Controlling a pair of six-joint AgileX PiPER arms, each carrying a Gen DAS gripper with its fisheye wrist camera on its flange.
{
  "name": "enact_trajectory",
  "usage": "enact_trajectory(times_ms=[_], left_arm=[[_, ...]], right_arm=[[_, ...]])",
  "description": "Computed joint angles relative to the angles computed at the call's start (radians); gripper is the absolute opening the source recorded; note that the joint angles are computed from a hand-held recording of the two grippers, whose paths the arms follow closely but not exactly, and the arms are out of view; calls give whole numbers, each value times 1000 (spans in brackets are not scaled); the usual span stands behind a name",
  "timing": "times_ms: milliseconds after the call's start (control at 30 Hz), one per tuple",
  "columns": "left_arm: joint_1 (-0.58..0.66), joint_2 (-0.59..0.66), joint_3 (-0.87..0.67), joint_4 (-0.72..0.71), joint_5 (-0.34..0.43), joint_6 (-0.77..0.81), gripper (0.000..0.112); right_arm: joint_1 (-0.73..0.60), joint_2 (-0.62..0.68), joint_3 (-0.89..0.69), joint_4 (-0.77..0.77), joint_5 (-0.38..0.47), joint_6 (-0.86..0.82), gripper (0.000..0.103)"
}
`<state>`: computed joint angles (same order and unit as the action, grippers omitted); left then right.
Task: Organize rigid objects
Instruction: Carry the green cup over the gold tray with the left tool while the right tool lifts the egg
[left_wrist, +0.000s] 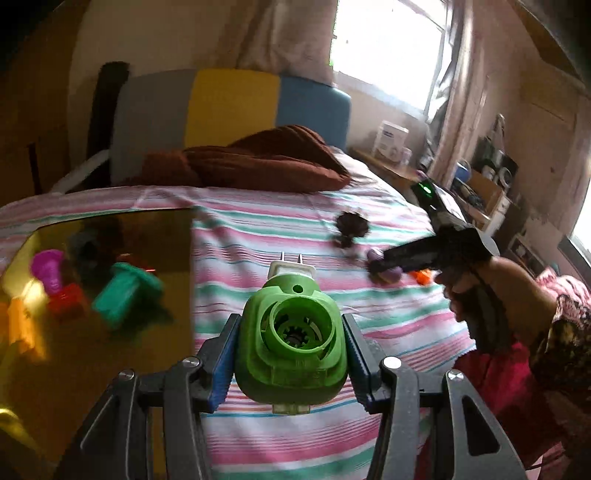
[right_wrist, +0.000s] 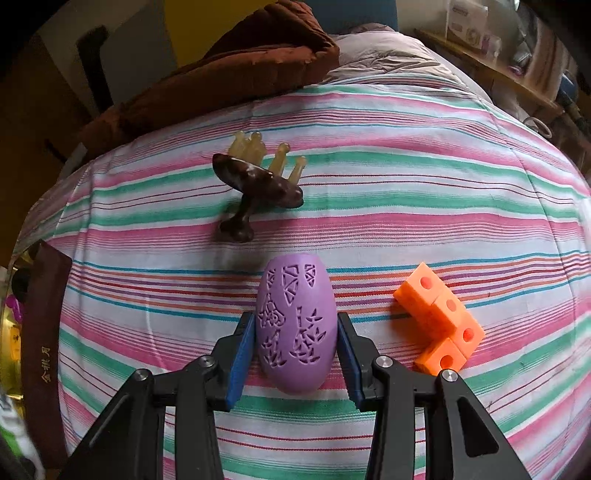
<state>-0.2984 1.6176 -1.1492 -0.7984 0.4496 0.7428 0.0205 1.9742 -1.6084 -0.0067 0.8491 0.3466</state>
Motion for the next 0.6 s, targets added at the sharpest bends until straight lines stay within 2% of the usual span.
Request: enact_trajectory(times_ms=[67, 167, 267, 600], left_arm=[[41, -10, -1, -5, 12, -3, 53], [106, -13, -12, -4, 32, -16, 53], [171, -7, -20, 1, 36, -13, 53], [324, 131, -134, 148, 140, -134, 53]], right_arm=[[1, -3, 6, 4, -9, 2, 43], [-12, -26, 36, 92, -44, -58, 43], [5, -42, 50, 83, -71, -73, 43], [18, -74, 82, 87, -133, -96, 43]])
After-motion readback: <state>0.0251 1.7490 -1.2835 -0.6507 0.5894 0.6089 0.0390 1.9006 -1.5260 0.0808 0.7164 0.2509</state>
